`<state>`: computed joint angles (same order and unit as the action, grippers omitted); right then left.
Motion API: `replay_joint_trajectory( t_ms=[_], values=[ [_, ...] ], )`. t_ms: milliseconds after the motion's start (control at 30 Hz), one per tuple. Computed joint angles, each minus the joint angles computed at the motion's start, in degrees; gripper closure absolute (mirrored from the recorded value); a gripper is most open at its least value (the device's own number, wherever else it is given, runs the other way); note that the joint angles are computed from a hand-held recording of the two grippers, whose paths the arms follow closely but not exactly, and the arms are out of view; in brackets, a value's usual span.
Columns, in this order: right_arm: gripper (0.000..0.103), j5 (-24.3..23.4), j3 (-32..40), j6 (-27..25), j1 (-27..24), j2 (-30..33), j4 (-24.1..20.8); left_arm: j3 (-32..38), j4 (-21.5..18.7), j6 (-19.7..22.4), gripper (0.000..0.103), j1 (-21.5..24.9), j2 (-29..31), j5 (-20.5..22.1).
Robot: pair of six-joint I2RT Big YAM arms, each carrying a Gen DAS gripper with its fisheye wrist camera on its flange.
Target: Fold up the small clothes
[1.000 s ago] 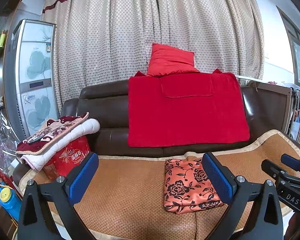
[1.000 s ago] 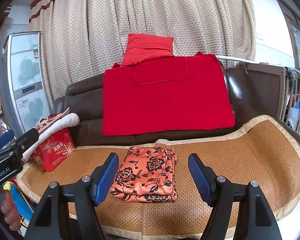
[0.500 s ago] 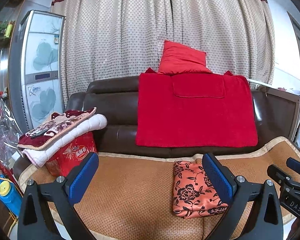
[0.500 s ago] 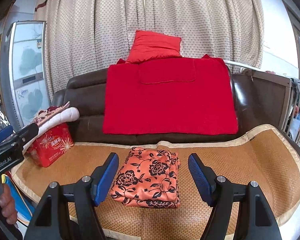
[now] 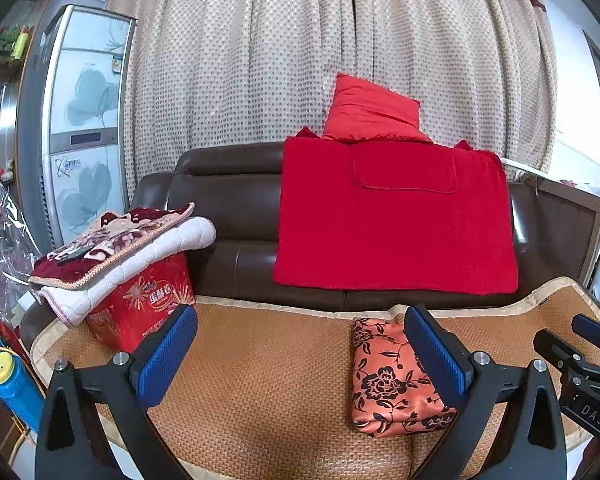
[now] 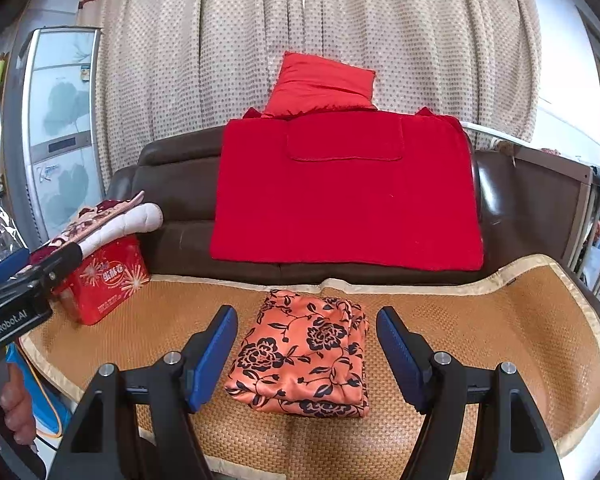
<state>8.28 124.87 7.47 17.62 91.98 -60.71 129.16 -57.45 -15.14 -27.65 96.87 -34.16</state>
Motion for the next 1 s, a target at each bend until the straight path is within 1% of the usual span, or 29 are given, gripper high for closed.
replay_joint_trajectory(
  t_ms=[300, 667, 833, 1000],
  values=[
    [0.028, 0.1, 3.9, -0.7, 1.5, 2.9, -0.9, -0.4, -0.3, -0.8, 0.000, 1.7, 0.4, 1.0],
    [0.028, -0.6, 7.6, -0.9, 1.9, 6.1, -2.7, 1.0, -1.8, -1.9, 0.000, 3.1, 1.8, 1.9],
    [0.028, -1.2, 9.8, -1.2, 2.0, 7.8, -3.5, 2.3, -2.9, -2.7, 0.000, 3.7, 2.8, 2.3],
    [0.028, -2.1, 12.3, -1.4, 1.6, 10.0, -4.4, 5.2, -4.9, -3.2, 0.000, 4.2, 4.9, 2.4]
  ],
)
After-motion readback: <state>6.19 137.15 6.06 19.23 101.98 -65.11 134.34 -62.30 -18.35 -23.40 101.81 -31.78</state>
